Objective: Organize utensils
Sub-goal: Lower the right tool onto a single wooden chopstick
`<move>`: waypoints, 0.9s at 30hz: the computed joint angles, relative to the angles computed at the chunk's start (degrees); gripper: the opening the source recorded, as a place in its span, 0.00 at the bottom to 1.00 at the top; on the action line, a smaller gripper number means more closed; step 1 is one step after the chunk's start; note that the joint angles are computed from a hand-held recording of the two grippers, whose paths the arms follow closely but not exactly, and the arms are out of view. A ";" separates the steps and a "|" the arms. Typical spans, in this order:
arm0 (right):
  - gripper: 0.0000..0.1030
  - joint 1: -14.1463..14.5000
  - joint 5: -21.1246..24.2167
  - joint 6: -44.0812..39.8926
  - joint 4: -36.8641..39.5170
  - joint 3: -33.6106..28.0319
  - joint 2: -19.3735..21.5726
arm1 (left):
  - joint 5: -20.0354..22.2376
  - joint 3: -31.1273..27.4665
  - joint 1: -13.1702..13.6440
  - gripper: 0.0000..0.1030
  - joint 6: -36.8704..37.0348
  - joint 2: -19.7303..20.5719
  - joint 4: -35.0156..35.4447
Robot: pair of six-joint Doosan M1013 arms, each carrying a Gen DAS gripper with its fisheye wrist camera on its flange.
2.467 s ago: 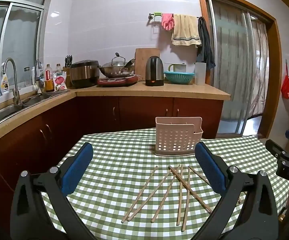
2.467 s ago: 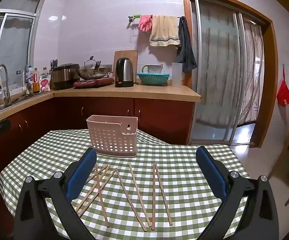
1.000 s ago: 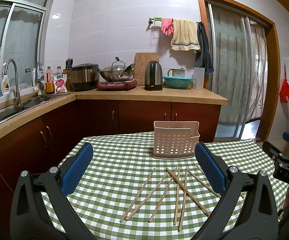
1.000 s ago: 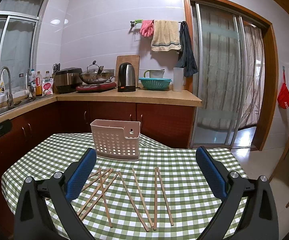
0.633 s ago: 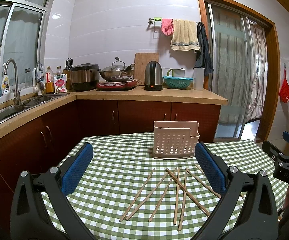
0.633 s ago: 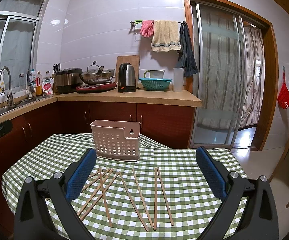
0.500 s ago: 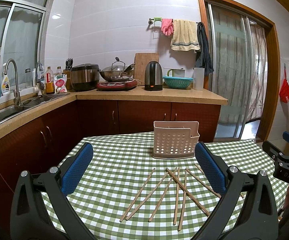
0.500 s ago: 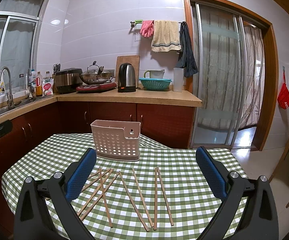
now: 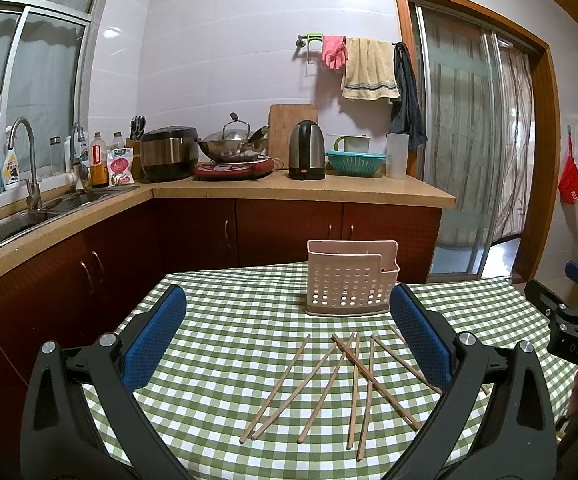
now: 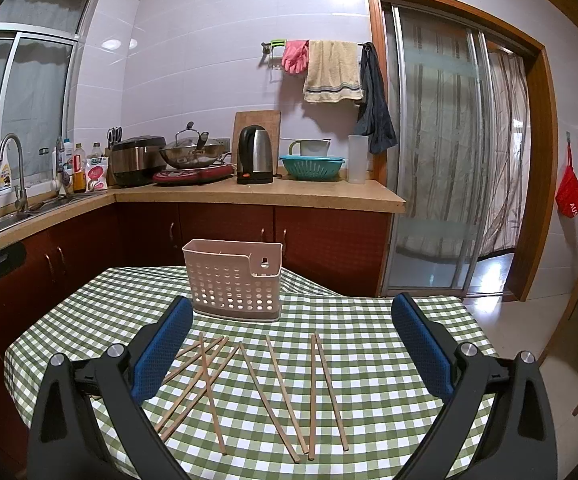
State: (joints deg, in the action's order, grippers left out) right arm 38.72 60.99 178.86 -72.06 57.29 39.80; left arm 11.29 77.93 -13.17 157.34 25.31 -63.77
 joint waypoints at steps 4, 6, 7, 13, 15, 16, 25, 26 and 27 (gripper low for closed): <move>0.94 -0.18 -0.93 0.35 0.26 0.39 -0.06 | 0.50 -0.78 0.15 0.96 -3.01 0.79 3.51; 0.94 -0.35 -1.07 0.50 0.38 0.69 0.12 | 0.52 -1.33 0.16 0.96 -6.19 1.50 7.16; 0.94 -0.46 -1.19 0.44 0.62 0.77 0.29 | 0.43 -1.63 0.09 0.96 -8.67 1.91 9.97; 0.94 -1.62 -3.27 0.17 2.82 2.52 0.99 | 1.84 -4.28 -0.02 0.96 -26.01 5.35 28.76; 0.94 -2.07 -4.12 -0.40 4.06 3.08 1.45 | 2.77 -5.12 -0.06 0.96 -30.48 6.60 33.99; 0.94 -2.19 -4.37 -0.52 4.57 3.35 1.62 | 3.75 -5.78 -0.03 0.96 -32.51 7.40 36.22; 0.91 -3.42 -9.55 -2.94 9.30 5.55 2.89 | 6.10 -7.68 0.17 0.96 -40.91 11.39 46.55; 0.90 -3.55 -10.47 -3.43 9.88 5.71 2.99 | 6.25 -7.80 0.18 0.96 -41.88 11.68 47.57; 0.81 -3.72 -11.75 -3.90 10.63 5.92 3.01 | 6.51 -7.96 0.23 0.96 -42.70 12.03 48.36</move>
State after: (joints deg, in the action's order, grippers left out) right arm 35.01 49.24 174.96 -61.43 63.21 42.81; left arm 17.79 69.97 -12.94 114.64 37.34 -15.40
